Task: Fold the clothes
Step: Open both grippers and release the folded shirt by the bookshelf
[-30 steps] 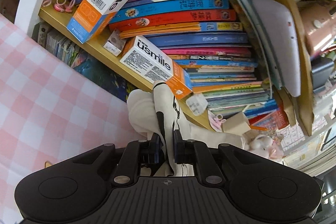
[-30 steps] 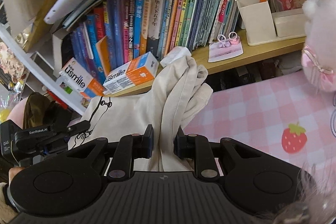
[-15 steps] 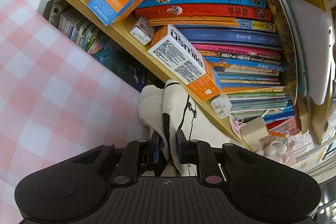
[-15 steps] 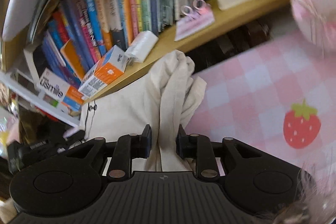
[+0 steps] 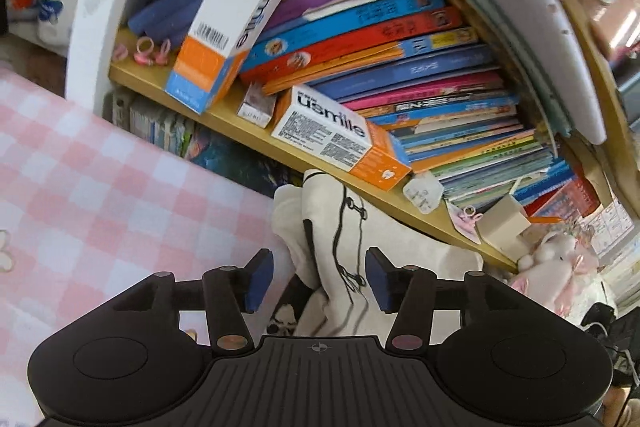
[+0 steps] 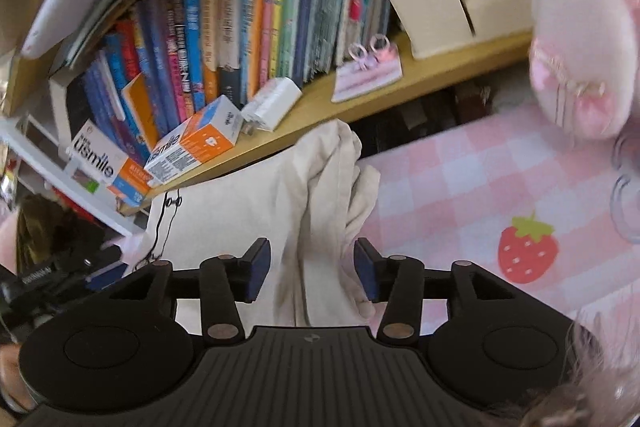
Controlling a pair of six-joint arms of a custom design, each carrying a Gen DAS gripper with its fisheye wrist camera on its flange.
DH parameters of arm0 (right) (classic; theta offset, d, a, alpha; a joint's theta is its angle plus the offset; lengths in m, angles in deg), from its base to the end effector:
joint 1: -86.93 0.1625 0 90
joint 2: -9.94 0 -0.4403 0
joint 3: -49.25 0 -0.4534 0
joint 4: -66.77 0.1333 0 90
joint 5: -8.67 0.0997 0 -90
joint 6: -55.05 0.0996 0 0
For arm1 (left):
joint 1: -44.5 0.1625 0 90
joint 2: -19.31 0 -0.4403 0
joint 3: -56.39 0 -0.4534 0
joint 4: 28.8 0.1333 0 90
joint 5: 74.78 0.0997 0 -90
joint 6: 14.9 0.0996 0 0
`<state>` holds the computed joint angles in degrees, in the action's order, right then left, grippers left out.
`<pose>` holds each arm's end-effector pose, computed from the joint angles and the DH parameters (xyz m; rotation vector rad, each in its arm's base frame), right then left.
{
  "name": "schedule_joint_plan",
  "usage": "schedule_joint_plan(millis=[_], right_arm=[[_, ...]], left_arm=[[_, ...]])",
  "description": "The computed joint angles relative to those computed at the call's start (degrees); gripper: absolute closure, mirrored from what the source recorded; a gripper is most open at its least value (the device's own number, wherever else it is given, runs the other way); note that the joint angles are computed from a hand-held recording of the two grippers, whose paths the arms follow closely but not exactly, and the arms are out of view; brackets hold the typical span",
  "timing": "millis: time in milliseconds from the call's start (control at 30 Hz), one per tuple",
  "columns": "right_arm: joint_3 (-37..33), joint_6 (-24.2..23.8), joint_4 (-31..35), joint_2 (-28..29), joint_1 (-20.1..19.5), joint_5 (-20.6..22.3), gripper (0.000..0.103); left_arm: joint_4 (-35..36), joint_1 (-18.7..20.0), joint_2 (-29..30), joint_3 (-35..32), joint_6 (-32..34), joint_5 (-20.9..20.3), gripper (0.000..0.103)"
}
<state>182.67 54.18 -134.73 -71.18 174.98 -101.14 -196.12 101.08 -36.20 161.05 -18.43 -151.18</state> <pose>0.0833 -0.4799 0.2764 -0.2656 -2.4427 1.3781 -0.2434 -0.6534 0.1442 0.6789 2.8875 -0.8176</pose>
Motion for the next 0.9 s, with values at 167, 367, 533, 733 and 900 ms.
schedule_joint_plan(millis=[167,367,533,733,900], right_arm=[[1.5,-5.1,-5.8,1.3,4.7,-7.5,0.041],[4.1,-6.8,-9.3,1.2,9.6,-14.2,0.038],[6.2,-8.8,-13.1,2.2,13.6,-19.7,0.030],[8.2,-11.6,-17.4,4.3,17.6,-25.3,0.025],[10.1,-11.8,-19.5,6.0,19.9,-28.6,0.024]], left_arm=[[-2.5,-3.8,-3.6,5.5,1.1,6.8,0.035],[-2.4,-8.6,-7.7,12.0,1.6,13.2,0.028],[-4.3,-12.3,-10.6,17.0,-0.7,17.0,0.022],[-4.4,-15.9,-13.1,21.2,-2.8,20.6,0.019],[-3.6,-18.4,-14.9,24.4,-5.7,23.2,0.019]])
